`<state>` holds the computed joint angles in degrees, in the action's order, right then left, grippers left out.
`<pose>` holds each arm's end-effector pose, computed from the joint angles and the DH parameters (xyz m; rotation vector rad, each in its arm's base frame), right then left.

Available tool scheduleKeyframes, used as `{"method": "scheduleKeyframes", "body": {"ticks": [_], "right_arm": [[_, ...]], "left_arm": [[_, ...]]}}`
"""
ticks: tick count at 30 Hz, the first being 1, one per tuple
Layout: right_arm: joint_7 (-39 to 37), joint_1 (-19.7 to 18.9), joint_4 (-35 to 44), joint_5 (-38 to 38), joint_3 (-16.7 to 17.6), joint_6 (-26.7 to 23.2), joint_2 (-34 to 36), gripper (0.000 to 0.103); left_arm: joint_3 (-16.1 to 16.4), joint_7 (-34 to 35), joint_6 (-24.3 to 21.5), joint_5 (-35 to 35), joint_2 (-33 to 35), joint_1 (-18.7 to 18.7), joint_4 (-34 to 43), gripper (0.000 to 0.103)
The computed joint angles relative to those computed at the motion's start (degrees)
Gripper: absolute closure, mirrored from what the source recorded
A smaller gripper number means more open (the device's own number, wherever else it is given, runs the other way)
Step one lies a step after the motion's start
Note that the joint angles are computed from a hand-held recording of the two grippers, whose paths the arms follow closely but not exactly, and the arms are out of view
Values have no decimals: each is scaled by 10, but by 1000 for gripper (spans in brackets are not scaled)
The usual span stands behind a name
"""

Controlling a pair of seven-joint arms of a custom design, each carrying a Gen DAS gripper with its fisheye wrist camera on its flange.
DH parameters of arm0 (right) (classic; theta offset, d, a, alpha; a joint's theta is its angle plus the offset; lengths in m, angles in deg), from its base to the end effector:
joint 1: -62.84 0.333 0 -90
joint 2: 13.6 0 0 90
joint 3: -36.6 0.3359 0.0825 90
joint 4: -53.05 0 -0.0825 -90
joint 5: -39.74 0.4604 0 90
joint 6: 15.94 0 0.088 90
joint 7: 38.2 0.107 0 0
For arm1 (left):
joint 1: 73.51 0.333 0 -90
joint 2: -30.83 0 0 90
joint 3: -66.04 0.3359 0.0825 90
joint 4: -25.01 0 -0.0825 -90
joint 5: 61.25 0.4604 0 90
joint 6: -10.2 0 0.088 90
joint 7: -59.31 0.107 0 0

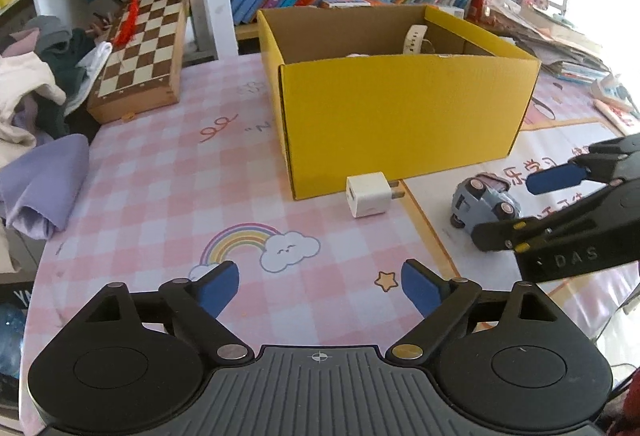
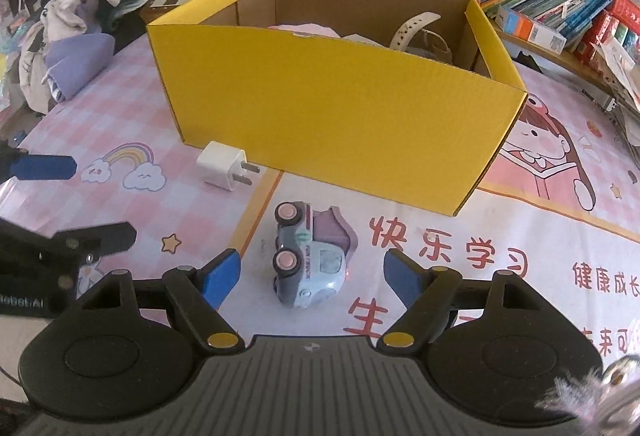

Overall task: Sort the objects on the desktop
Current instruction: 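Grasp the small white plug charger with the left tool while the right tool grasps the grey toy car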

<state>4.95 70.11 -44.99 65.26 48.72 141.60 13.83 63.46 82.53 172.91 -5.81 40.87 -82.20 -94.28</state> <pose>0.7473 0.2234 0.3514 -2.3068 1.0190 -0.3589 0.6451 -0.1717 0.3634 -1.8668 1.6576 -0.6097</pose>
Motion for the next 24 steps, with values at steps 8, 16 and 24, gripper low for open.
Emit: {"method": "scheduleKeyframes", "body": {"ticks": [8, 16, 24], "right_arm": [[31, 10, 47, -27, -13, -39, 31, 53], [3, -5, 63, -13, -2, -56, 40, 60], [-31, -17, 53, 6, 0, -41, 29, 60]], "left_arm": [[1, 12, 1, -13, 9, -2, 10, 12], [5, 40, 1, -42, 33, -8, 37, 12], [22, 51, 0, -47, 70, -30, 78, 12]]}}
